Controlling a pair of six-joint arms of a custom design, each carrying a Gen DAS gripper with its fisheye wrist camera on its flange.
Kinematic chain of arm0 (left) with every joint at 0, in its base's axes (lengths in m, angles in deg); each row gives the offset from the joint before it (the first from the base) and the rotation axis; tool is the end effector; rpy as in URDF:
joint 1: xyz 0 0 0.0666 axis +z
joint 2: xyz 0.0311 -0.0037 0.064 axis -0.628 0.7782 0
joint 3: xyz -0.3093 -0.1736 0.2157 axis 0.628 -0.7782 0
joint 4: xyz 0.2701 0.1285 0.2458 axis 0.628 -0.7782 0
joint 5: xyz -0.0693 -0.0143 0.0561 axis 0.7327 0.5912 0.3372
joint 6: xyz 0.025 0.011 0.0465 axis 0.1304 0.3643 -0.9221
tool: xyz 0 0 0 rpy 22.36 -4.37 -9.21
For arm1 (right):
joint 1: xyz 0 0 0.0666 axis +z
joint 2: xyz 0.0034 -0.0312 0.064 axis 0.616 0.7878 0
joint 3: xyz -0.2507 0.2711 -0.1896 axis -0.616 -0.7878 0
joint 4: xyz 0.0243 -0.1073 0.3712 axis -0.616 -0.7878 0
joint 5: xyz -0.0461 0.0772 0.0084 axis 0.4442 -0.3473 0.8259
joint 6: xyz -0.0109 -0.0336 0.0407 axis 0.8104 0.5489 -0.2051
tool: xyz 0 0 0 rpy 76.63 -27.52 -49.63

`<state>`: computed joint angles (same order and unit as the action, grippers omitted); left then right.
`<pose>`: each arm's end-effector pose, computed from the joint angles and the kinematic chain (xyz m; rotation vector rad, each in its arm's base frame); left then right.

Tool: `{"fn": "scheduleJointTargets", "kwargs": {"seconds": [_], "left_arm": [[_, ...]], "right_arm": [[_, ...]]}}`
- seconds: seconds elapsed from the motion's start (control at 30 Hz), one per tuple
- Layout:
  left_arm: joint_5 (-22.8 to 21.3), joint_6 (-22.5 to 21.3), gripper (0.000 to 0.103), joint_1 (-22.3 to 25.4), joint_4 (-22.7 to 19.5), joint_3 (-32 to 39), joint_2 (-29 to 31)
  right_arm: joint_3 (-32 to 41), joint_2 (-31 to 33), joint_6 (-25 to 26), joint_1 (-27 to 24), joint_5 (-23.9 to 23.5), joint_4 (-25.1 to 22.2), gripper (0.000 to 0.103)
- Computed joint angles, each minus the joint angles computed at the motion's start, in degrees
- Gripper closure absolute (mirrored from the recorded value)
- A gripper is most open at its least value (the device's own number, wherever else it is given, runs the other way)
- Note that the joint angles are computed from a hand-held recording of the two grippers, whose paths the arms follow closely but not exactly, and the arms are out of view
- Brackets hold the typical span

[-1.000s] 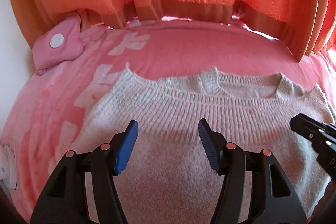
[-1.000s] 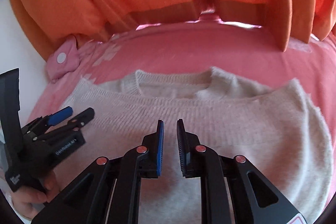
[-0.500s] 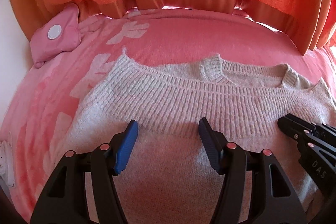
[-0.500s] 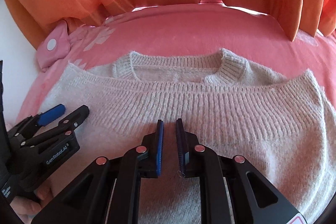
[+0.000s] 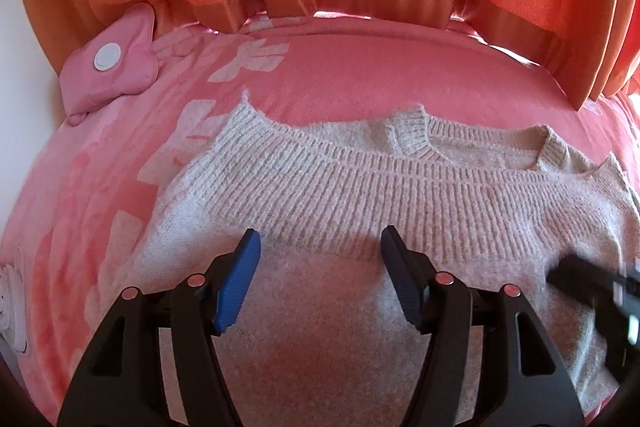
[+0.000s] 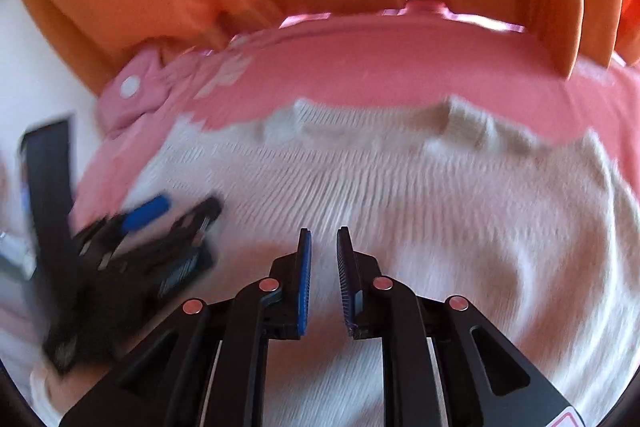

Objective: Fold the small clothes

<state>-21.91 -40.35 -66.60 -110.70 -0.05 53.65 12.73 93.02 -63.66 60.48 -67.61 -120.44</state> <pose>0.3759 -0.1907 0.3621 0.3374 2.4806 -0.0365 0.2728 0.1115 0.3933 0.2726 2.5579 0.3638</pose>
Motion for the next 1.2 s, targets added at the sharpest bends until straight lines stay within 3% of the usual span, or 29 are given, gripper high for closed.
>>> {"fn": "scheduleJointTargets", "kwargs": {"seconds": [0.07, 0.13, 0.23, 0.9, 1.03, 1.07, 1.13, 1.2], "left_arm": [[-0.09, -0.01, 0.041, -0.03, -0.25, 0.33, 0.47], [-0.65, -0.17, 0.041, -0.32, -0.15, 0.5, 0.7], [-1.24, -0.24, 0.041, -0.58, 0.05, 0.39, 0.9], [-2.28, -0.53, 0.04, -0.9, 0.99, -0.89, -0.22], [0.62, 0.84, 0.038, 2.58, 1.16, -1.62, -3.78], [0.83, 0.84, 0.03, 3.86, 1.2, -2.03, -4.85], [1.66, 2.24, 0.024, 7.51, 0.77, -3.17, -7.0], [8.27, 4.71, 0.022, 13.78, -2.59, -3.25, -6.84]], "right_arm": [[0.16, 1.26, 0.47, 0.79, 0.74, -0.95, 0.088], [0.82, 3.78, 1.28, 0.69, 1.98, -0.74, 0.097], [2.97, 7.26, 0.23, 1.3, 3.82, 0.82, 0.1], [5.44, 13.34, 1.36, 2.63, 11.03, 4.26, 0.102], [5.75, 14.02, 2.04, 2.81, 11.83, 4.25, 0.102], [5.82, 14.16, 1.86, 2.95, 11.92, 4.25, 0.102], [5.79, 14.22, 1.89, 3.03, 11.88, 4.38, 0.102], [5.85, 14.34, 1.81, 3.05, 11.76, 4.33, 0.102]]}}
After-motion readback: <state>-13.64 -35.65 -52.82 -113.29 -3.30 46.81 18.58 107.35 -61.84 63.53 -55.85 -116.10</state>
